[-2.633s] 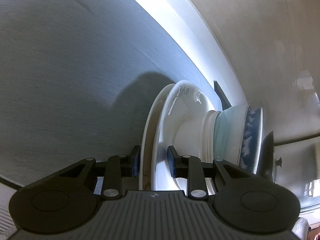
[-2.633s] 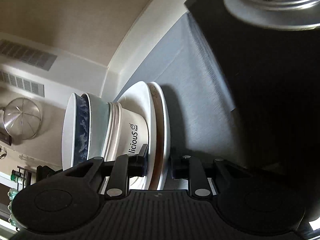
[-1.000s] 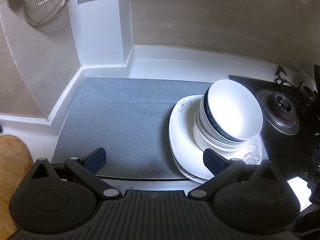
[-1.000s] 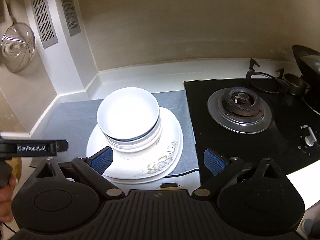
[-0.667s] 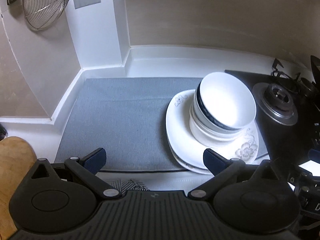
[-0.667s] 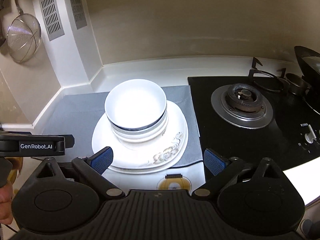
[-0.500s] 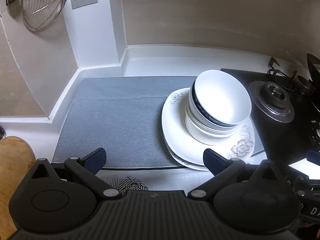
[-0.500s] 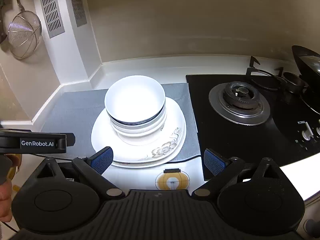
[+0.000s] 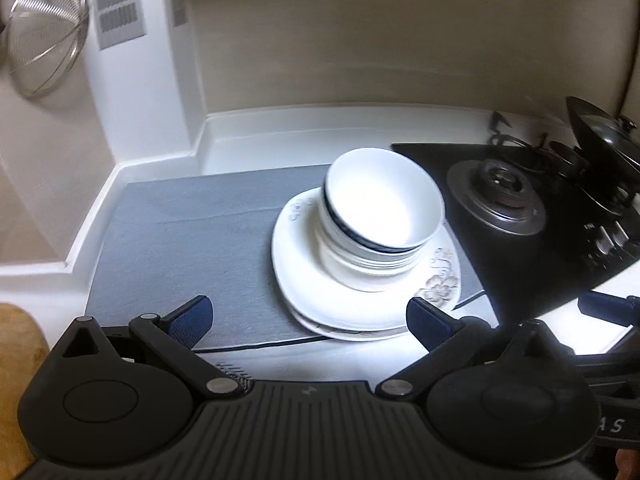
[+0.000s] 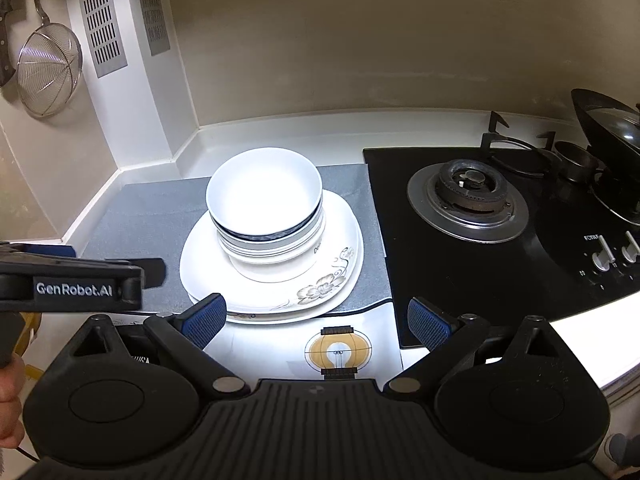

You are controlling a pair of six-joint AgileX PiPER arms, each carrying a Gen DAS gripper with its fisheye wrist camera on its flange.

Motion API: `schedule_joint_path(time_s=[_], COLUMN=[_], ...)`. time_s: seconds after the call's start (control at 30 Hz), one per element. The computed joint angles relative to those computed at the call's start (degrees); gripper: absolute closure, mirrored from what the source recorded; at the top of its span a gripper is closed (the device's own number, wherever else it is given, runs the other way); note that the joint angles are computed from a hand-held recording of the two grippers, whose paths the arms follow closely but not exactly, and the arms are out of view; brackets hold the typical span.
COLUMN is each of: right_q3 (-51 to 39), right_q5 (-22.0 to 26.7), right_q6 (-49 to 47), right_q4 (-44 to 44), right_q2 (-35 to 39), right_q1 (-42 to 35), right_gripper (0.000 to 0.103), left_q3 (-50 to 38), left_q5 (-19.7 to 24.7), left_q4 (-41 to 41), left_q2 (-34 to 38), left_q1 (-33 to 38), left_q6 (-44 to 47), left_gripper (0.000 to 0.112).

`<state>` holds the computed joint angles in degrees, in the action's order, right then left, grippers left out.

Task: Organize plates and bowls

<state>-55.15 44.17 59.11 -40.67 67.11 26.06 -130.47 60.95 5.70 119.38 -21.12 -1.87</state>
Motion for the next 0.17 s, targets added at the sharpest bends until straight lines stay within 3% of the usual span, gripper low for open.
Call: schedule_joint_path(time_s=[0.17], right_q3=[0.7], right_q5=[1.5], right_q6=[1.7], right_q4=[-0.7], right_q2=[-0.7], right_q1=[0.5], right_gripper=[0.005], left_q3=[-0.2], left_q5=[0.1], left_q4=[-0.2], left_q2=[0.6], left_q1=[-0.5], left_q6=[0.9], left_gripper=[0.009])
